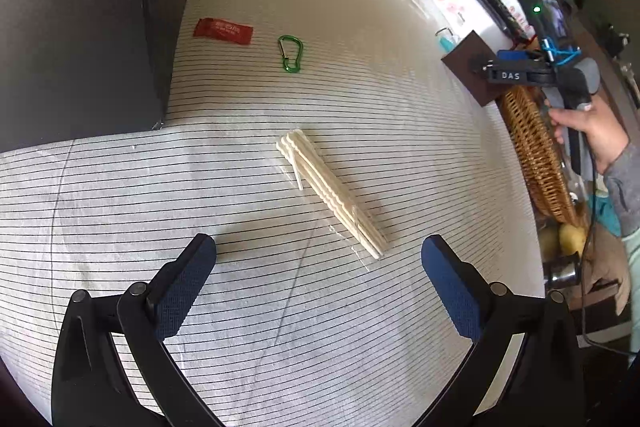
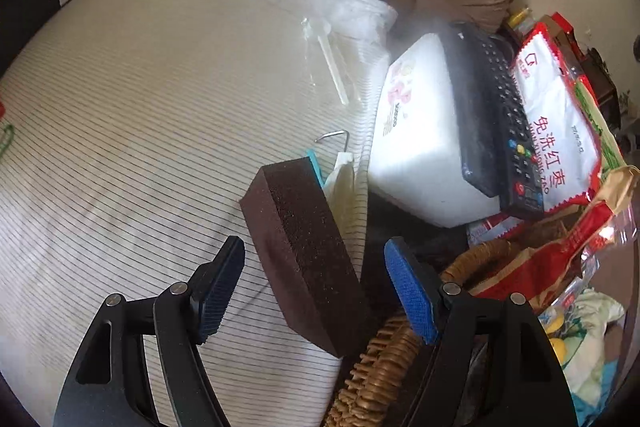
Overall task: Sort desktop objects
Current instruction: 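Grasp the brown sponge block with the right tool while the left tool grasps the bagged wooden sticks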
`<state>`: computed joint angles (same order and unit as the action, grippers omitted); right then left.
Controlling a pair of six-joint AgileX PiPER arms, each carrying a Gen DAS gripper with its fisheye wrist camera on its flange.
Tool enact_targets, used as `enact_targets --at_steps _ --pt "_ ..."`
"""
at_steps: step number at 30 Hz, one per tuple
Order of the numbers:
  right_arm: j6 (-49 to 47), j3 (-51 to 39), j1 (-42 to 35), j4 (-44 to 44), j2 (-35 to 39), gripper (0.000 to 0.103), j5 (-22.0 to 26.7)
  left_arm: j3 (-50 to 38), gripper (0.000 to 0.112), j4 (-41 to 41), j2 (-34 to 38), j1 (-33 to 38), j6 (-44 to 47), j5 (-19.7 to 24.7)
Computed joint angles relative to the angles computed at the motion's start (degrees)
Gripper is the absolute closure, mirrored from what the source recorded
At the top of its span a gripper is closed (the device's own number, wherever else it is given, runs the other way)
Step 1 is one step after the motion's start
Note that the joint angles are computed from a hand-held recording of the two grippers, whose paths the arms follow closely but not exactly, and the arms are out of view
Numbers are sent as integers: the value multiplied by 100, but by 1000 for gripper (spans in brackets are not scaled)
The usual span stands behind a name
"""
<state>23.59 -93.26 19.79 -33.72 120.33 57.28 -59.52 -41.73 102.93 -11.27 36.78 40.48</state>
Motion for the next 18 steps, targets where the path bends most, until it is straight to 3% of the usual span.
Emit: enact_targets --at_steps 2,3,4,6,9,12,15,18 --pt "-240 -73 -31 189 106 37 182 1 9 -43 -1 39 31 24" --pt "-136 -46 58 -19 90 50 249 -6 9 -36 0 52 13 27" --pt "-126 26 76 3 -30 55 198 -12 9 -27 -2 71 -7 30" --pt "-192 338 -78 528 -488 79 -120 -21 9 -56 -1 94 -17 41" --pt "24 794 -171 1192 -1309 79 -534 -1 9 -136 -27 111 47 46" --pt "-53 1371 -392 2501 -2167 79 -1095 7 9 -223 -65 123 113 70" --pt "-284 2231 -356 3984 -2959 79 -1787 -17 9 -392 -45 218 260 218" --pt "-429 3178 19 4937 -3429 79 -2752 -78 9 -505 29 325 252 360"
